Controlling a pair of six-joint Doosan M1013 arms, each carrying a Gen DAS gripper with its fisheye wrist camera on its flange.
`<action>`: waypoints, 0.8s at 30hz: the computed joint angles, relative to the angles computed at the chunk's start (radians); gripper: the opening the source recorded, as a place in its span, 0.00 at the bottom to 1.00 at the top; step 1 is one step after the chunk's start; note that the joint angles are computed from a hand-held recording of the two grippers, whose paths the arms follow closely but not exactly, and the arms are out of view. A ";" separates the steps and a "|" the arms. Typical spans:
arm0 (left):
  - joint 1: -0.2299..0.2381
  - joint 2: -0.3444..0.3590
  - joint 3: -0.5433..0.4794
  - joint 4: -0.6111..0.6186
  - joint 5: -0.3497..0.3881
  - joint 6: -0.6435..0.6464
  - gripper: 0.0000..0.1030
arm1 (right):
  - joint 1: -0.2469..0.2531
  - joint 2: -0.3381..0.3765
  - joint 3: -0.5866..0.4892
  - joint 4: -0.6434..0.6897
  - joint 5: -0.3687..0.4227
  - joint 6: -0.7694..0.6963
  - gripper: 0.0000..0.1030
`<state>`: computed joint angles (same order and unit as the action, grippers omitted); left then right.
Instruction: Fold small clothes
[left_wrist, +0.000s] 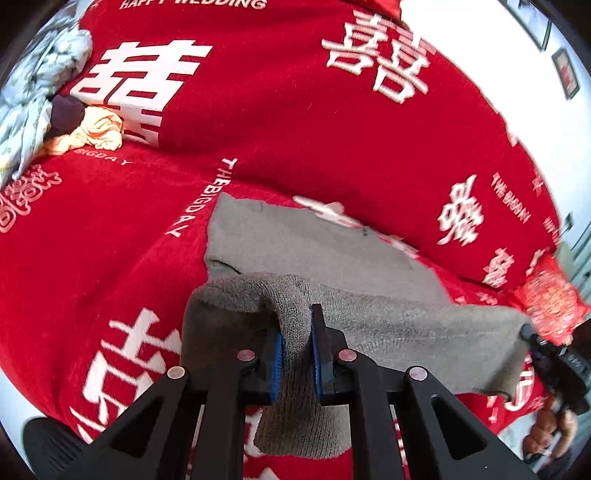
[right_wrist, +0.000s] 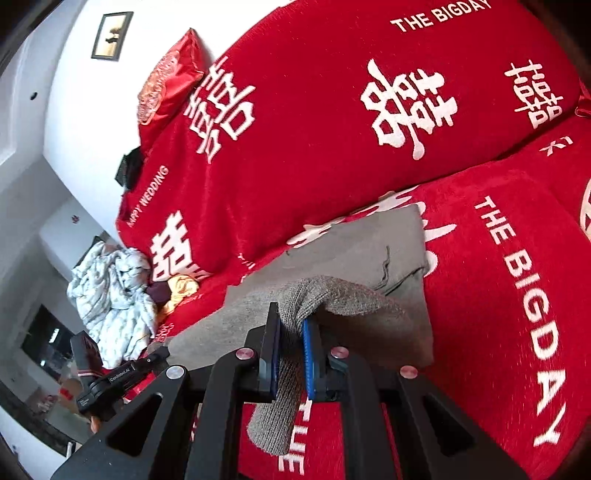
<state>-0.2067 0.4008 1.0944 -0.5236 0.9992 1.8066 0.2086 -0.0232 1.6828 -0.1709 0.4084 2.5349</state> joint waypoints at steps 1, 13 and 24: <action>-0.008 0.009 -0.016 0.028 0.009 -0.014 0.13 | -0.004 0.010 -0.013 0.003 0.019 -0.009 0.11; -0.059 0.103 -0.166 0.196 0.084 -0.099 0.14 | -0.017 0.105 -0.140 -0.069 0.223 -0.020 0.11; -0.067 0.176 -0.282 0.217 0.142 -0.131 0.14 | -0.040 0.161 -0.205 -0.051 0.277 -0.040 0.11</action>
